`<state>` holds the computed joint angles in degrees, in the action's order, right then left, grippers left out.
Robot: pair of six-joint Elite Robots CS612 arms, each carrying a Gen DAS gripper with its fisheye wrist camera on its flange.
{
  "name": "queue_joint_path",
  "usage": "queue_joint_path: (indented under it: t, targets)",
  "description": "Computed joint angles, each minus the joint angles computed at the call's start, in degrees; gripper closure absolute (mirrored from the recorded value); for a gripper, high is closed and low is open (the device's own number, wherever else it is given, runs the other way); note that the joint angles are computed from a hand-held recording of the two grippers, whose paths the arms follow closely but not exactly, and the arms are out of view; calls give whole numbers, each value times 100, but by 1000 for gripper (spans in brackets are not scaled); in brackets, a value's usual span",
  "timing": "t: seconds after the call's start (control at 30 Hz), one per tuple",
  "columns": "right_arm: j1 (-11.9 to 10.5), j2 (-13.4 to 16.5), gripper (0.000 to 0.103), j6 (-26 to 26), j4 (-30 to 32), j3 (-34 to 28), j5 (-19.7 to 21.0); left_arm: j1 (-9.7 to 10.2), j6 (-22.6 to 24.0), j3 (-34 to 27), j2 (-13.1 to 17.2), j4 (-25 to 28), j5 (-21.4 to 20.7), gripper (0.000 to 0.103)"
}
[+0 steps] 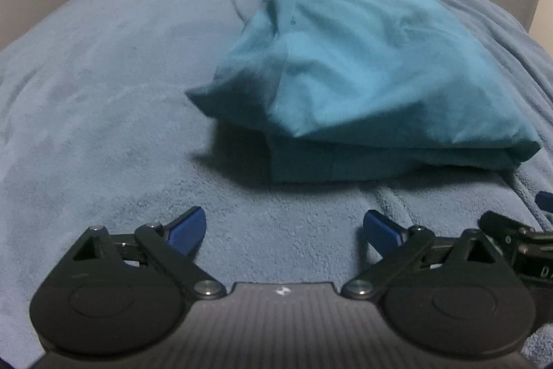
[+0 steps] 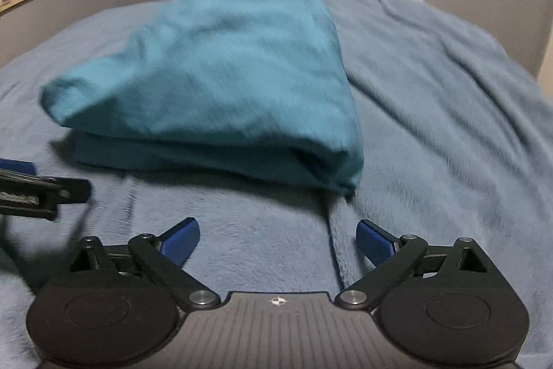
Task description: Fold large clothes
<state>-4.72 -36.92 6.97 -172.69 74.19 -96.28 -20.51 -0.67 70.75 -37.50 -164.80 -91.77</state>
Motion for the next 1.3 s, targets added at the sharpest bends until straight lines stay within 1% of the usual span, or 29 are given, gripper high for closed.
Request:
queue_joint_path:
  t: [0.07,0.17,0.23,0.3,0.37,0.5,0.83,1.3]
  targets:
    - [0,4,4,33,-69,9,-4,-2,40,113,-42,-255,-2,4]
    - [22,-13,4,-46,-517,113,-58,-26,145,325,-109,-826,57,4]
    - [31,-26,4,-134,-795,180,-31,-33,191,378,-128,-940,68,4]
    - [30,-38,4,-222,-952,230,-12,-38,206,398,-140,-956,91,4]
    - [30,-37,4,-251,-983,238,-4,-48,202,430,-163,-980,98,4]
    - [13,-56,4,-194,-1013,254,27,-61,247,386,-145,-927,100,4]
    - [25,-67,4,-191,-931,262,-6,-71,399,390,-139,-877,34,4]
    - [42,-56,4,-183,-871,235,-35,-69,381,380,-133,-866,27,4]
